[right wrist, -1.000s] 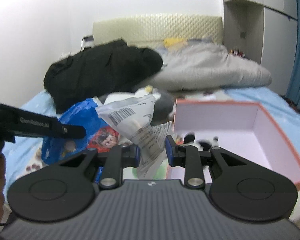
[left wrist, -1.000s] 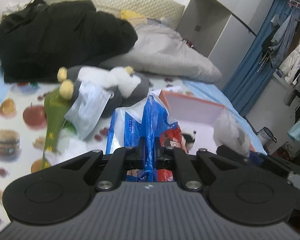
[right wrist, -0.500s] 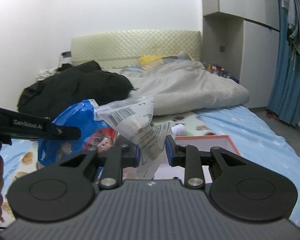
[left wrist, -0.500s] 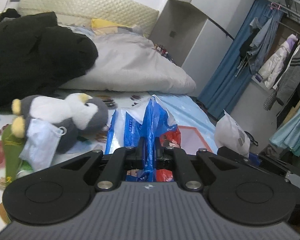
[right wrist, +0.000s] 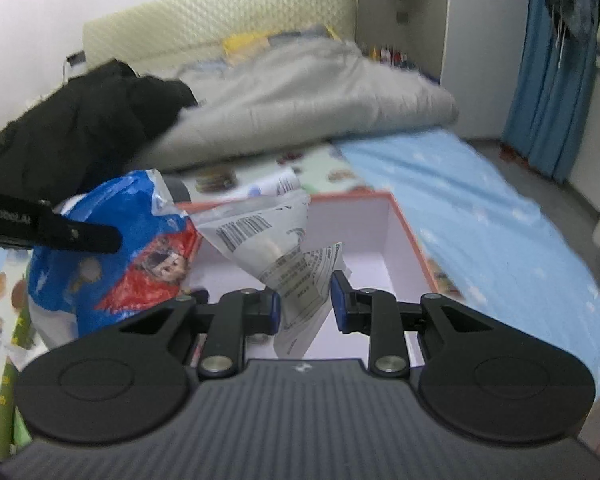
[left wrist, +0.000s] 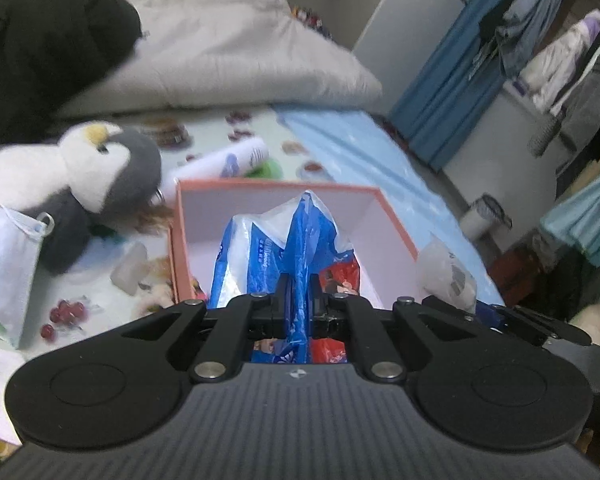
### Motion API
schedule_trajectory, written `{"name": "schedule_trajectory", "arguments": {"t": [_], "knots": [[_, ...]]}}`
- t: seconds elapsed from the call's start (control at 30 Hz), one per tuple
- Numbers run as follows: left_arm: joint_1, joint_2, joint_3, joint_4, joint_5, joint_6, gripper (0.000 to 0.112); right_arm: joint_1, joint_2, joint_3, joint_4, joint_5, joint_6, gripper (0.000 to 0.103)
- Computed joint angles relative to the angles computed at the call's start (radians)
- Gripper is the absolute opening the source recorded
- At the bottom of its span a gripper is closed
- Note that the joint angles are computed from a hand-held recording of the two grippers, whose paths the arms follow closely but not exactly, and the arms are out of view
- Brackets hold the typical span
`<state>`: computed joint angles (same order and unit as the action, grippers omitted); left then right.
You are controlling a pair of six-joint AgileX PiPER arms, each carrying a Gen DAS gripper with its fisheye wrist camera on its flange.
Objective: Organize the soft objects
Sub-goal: 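Carry the blue bag with the left gripper while the right gripper carries the clear bag over the box, then open the right gripper to drop the clear bag while the left gripper releases the blue bag into the box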
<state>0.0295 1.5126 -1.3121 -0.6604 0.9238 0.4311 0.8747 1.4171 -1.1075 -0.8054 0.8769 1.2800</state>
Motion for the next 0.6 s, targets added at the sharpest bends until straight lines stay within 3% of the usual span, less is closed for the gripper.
{"name": "schedule_trajectory", "arguments": {"t": [0.33,0.4,0.47,0.5,0.6], "knots": [[-0.062,0.055,0.064,0.072,-0.074,-0.031,0.011,-0.097,-0.001,0.131,0.118,-0.123,-0.032,0.033],[-0.065,0.060,0.073,0.077,-0.071,-0.022,0.018,-0.107,0.010,0.132,0.133,-0.121,-0.037,0.036],[-0.072,0.057,0.086,0.092,-0.083,-0.030,0.034,-0.118,0.007,0.142,0.142,-0.137,-0.032,0.048],[-0.074,0.050,0.097,0.092,-0.096,-0.025,0.035,-0.116,-0.006,0.154,0.138,-0.142,-0.020,0.053],[-0.077,0.024,0.116,0.093,-0.109,-0.010,0.035,-0.098,-0.032,0.167,0.107,-0.132,0.017,0.054]]}}
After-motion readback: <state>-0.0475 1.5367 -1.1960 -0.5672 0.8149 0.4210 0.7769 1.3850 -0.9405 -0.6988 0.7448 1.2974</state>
